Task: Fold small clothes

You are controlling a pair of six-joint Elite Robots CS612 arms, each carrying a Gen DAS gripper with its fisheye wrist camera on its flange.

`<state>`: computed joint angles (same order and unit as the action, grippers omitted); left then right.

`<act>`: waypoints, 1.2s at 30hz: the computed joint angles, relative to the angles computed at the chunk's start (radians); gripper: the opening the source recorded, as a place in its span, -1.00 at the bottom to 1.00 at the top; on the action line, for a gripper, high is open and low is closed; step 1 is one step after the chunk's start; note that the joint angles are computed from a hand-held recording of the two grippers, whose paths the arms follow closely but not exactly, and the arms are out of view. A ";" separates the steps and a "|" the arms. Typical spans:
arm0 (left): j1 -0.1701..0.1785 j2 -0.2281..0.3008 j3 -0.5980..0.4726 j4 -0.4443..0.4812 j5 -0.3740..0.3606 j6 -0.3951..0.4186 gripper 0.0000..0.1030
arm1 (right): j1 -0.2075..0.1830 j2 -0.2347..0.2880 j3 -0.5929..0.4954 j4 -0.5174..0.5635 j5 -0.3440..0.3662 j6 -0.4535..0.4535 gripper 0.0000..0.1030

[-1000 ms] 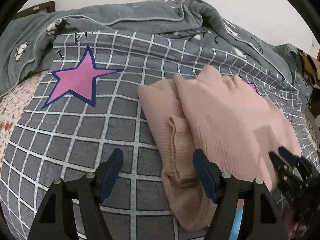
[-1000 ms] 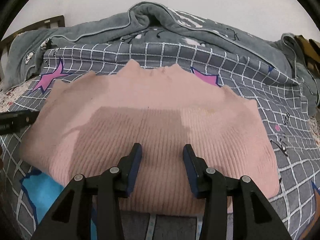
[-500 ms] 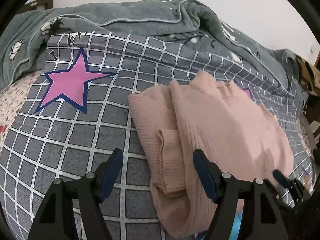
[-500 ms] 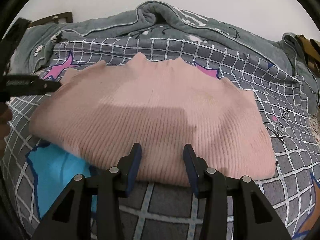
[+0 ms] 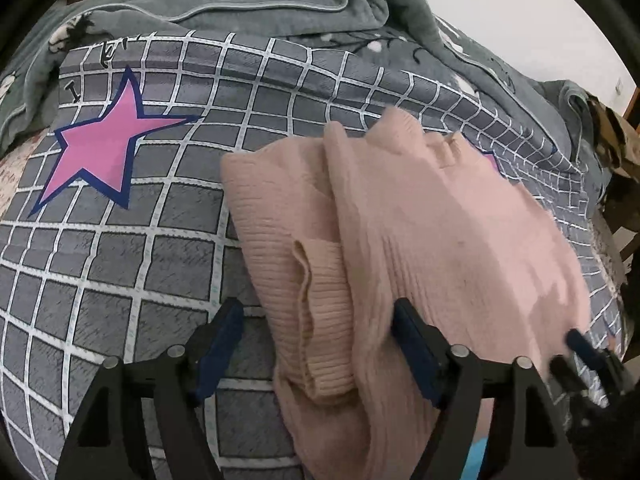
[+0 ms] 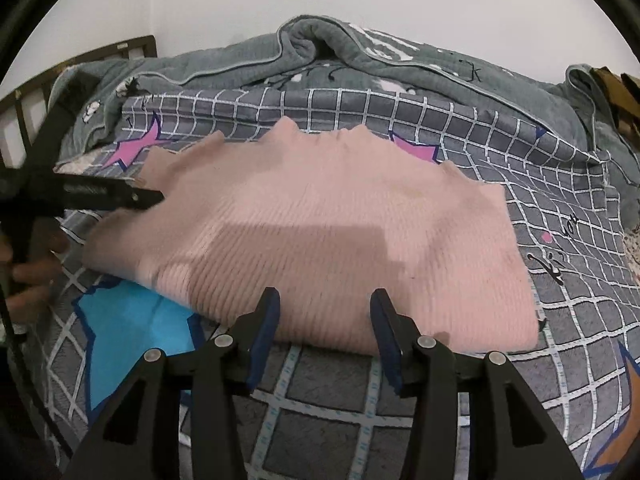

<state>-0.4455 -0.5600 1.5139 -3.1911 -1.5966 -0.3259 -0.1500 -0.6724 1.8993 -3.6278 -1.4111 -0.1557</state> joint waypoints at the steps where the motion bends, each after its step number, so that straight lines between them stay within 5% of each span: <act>1: 0.000 0.002 -0.001 -0.004 0.004 0.001 0.55 | -0.005 -0.005 0.005 0.000 0.002 -0.001 -0.10; 6: -0.003 0.012 -0.012 -0.012 0.030 -0.025 0.49 | -0.017 -0.019 0.020 -0.018 -0.030 0.024 -0.10; 8: -0.002 0.012 -0.012 -0.021 0.015 -0.027 -0.05 | -0.025 -0.025 0.026 -0.019 -0.032 0.030 -0.10; 11: -0.002 0.004 -0.012 -0.007 -0.007 -0.047 -0.52 | -0.035 -0.032 0.036 -0.021 -0.046 0.032 -0.10; 19: -0.034 -0.056 0.013 0.029 0.087 -0.087 -0.60 | -0.094 -0.062 0.093 -0.083 -0.022 0.074 -0.10; 26: -0.109 -0.108 -0.004 0.093 0.204 -0.089 -0.62 | -0.179 -0.091 0.156 -0.184 0.047 0.105 -0.10; 36: -0.208 -0.070 -0.113 0.170 0.177 -0.074 -0.63 | -0.263 -0.112 0.213 -0.177 0.113 0.052 -0.10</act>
